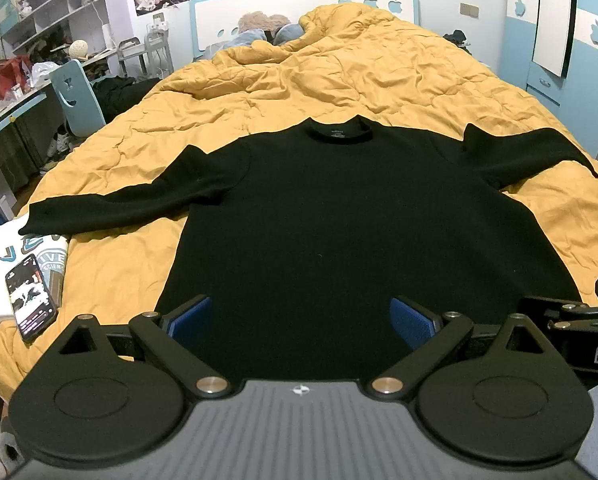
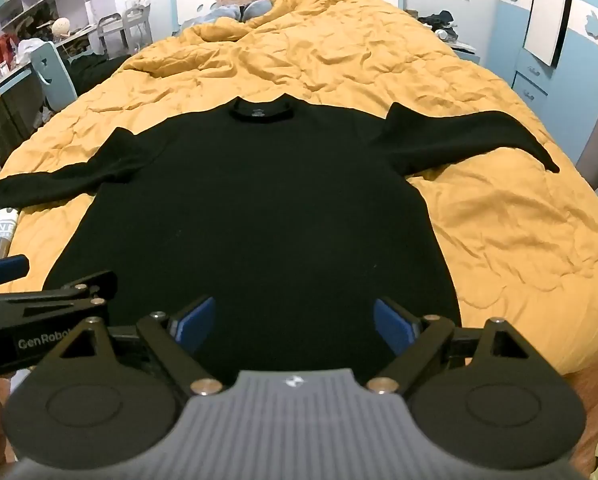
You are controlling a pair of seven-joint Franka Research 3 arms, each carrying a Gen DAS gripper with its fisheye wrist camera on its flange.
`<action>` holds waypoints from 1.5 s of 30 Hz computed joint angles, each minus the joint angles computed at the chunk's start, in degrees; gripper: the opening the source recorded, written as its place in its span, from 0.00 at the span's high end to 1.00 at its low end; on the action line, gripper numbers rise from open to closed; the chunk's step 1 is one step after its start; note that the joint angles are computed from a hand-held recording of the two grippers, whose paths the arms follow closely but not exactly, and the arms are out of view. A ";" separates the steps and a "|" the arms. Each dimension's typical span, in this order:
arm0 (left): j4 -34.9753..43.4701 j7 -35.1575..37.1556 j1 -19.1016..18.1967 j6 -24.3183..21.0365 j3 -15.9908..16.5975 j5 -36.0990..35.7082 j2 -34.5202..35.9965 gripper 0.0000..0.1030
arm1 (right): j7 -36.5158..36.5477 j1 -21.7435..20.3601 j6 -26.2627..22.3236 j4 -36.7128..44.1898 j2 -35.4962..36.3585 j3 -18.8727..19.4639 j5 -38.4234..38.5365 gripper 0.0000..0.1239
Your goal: Fold small clothes
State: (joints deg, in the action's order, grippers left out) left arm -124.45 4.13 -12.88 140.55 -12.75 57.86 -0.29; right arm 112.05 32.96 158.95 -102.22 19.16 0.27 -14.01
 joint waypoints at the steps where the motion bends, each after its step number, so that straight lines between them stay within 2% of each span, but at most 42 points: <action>1: 0.00 0.04 0.00 0.05 0.02 -0.04 0.00 0.00 | -0.20 -0.11 0.02 0.06 0.11 0.08 0.14 0.33; 45: 0.33 0.55 -0.08 0.00 0.07 -0.44 0.26 0.00 | -2.89 -0.53 -0.30 -0.41 -0.33 0.88 2.31 0.34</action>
State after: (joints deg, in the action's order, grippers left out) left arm -124.12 4.68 -12.95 140.55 -12.68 57.42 -0.04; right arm 109.17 32.43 158.65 -102.64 18.83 1.15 -11.70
